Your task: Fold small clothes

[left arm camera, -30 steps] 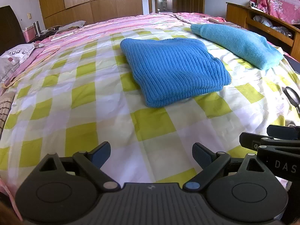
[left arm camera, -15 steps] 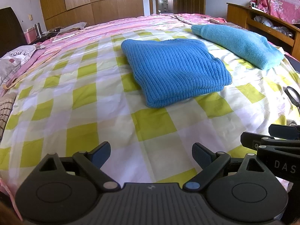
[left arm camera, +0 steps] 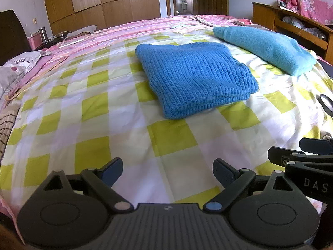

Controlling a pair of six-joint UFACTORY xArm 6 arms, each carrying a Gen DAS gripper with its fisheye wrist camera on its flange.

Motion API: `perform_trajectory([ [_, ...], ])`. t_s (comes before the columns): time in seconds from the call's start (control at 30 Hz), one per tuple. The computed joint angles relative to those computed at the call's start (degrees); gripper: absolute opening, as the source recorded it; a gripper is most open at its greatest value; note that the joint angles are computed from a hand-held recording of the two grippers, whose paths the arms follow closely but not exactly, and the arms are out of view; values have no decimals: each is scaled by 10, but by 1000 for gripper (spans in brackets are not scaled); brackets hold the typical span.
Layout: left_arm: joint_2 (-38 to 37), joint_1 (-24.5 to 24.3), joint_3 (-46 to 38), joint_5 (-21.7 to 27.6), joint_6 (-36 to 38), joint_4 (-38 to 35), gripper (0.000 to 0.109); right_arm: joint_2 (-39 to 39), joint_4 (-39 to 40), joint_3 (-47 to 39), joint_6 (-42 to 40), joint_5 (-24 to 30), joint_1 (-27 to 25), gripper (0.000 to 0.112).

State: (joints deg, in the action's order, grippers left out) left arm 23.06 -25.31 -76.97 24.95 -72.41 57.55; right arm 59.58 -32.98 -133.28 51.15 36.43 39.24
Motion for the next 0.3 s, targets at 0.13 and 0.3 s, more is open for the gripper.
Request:
perform_trajectory([
  [0.13, 0, -1, -1, 3, -4, 5, 98, 1, -3, -1, 3, 3, 0, 59],
  [0.3, 0, -2, 0, 6, -4, 5, 98, -1, -7, 2, 8, 2, 1, 62],
])
